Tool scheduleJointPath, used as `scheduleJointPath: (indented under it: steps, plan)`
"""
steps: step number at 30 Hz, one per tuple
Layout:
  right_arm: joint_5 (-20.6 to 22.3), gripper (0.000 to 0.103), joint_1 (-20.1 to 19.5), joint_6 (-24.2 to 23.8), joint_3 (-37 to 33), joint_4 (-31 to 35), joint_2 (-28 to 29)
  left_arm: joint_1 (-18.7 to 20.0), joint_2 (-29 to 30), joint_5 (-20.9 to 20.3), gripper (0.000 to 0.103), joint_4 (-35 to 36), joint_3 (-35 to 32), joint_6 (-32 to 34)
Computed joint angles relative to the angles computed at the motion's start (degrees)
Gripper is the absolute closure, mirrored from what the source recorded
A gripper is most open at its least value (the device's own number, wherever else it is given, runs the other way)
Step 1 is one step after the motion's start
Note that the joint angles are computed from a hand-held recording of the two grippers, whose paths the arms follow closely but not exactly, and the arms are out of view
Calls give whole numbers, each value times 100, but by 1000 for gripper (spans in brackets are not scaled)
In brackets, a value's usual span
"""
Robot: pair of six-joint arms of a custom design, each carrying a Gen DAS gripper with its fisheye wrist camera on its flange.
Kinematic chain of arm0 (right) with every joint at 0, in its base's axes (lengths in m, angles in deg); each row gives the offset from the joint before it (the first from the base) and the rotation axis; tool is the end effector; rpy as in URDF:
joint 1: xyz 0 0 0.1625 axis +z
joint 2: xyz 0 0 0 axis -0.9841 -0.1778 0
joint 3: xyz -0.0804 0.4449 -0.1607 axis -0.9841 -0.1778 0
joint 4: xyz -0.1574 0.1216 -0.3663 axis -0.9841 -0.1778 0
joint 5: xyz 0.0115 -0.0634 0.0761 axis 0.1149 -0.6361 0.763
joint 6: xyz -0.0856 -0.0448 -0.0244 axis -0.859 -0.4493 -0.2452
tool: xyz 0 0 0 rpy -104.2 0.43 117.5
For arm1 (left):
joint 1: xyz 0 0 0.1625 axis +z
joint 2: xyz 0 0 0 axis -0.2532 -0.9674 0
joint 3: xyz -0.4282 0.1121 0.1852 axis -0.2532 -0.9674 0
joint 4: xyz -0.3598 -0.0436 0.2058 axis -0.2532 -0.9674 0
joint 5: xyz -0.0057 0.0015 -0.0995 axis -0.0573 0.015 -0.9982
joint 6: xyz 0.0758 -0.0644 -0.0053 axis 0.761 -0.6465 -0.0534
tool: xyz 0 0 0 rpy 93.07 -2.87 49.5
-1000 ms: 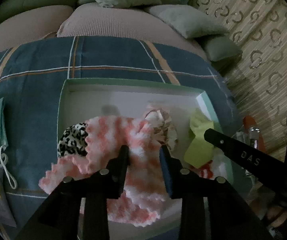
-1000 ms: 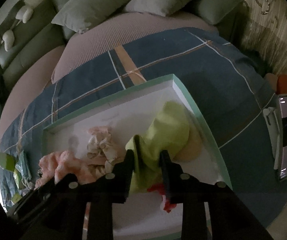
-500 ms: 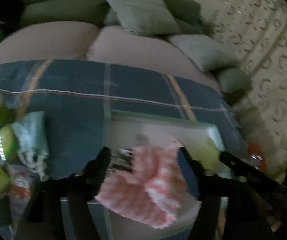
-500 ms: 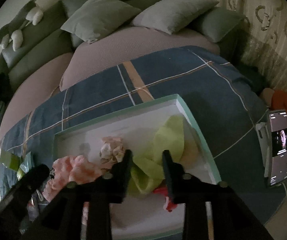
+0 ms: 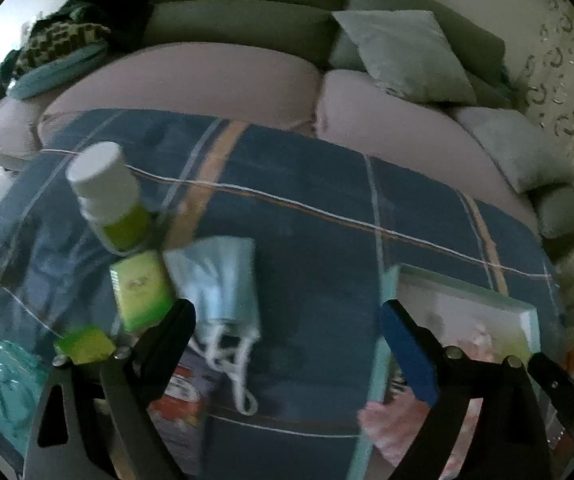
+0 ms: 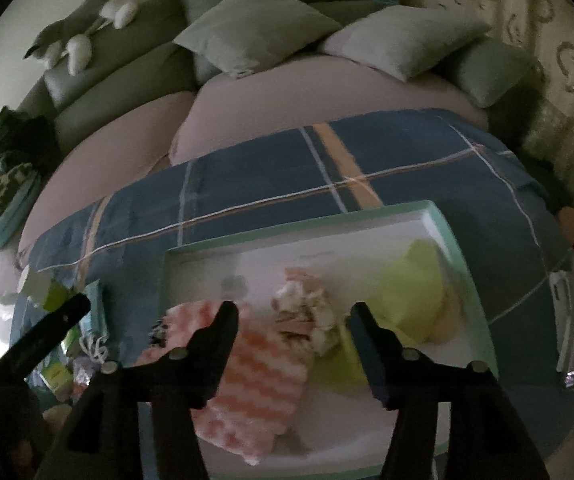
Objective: Organize soft objects
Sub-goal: 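Withdraw both grippers from the tray back over the remaining pile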
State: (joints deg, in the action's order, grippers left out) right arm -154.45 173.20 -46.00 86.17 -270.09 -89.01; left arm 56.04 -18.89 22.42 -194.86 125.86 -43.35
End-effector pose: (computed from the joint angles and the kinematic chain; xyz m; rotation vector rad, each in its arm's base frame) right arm 0.0937 -0.4526 0.2677 -0.1281 -2.2737 0.8603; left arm -0.2820 -0.5247 0.0343 0.1926 2.4328 -0.7732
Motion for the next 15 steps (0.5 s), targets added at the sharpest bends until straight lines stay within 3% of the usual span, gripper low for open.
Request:
scheduleJointPath:
  steps: [11, 15]
  plan:
    - [120, 25, 299, -273, -71, -314, 412, 187, -473, 156, 7, 35, 250, -188]
    - [318, 4, 385, -351, -53, -535, 530, 208, -716, 459, 4, 75, 389, -307]
